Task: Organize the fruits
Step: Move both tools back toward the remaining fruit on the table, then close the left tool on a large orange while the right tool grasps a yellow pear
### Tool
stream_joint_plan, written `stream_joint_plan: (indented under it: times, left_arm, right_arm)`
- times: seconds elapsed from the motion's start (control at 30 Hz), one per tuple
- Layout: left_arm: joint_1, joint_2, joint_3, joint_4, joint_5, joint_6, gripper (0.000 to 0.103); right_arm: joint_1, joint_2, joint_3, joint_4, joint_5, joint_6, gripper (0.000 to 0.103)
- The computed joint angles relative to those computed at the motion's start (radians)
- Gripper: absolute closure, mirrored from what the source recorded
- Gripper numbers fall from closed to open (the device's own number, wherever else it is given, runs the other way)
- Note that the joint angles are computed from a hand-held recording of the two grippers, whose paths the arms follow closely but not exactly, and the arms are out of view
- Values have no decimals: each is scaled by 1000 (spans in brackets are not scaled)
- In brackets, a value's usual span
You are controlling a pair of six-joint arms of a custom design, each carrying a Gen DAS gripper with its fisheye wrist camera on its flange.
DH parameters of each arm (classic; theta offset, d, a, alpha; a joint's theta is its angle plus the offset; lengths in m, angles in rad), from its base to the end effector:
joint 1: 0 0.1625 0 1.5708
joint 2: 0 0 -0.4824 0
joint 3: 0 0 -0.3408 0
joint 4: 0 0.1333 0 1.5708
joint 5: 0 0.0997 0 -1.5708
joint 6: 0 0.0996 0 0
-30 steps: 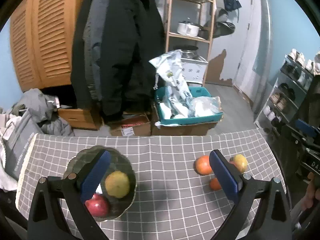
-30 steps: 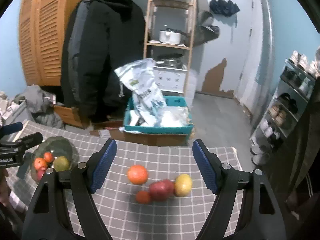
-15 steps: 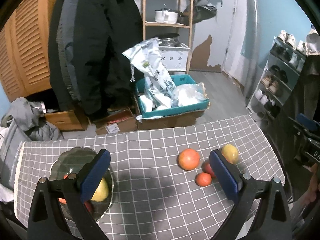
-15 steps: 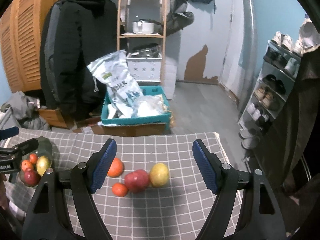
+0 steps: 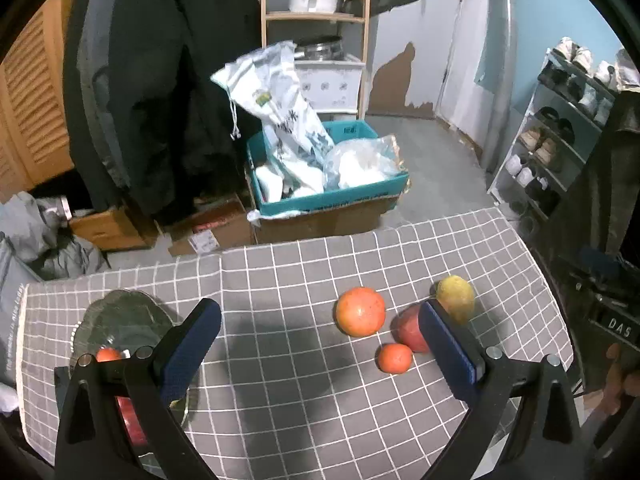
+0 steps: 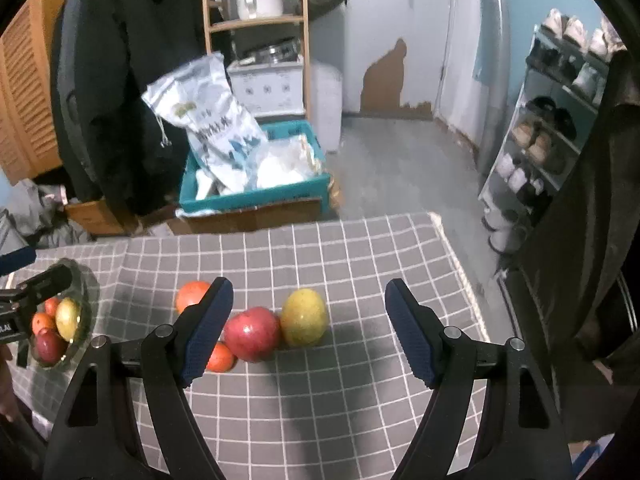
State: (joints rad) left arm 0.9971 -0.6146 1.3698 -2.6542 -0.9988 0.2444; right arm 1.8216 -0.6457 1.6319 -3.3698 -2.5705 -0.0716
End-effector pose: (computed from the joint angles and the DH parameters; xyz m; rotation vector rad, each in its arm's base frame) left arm -0.2572 -0.7430 0.1599 0.9104 2.4157 -0.5455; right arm 0.2170 -0.6474 0.2040 -0.1453 -2.0827 0.9705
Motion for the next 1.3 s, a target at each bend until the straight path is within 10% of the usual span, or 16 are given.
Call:
stream_joint_plan:
  times: [0.8,1.3]
  left_arm:
    - [62,236,-347,338,3,-109,3]
    - [100,325,-501,501,-48,-189,3]
  right_arm:
    - [-167,43,-214,584,144,309,26]
    - [-252,54,-224,676,272,442,26]
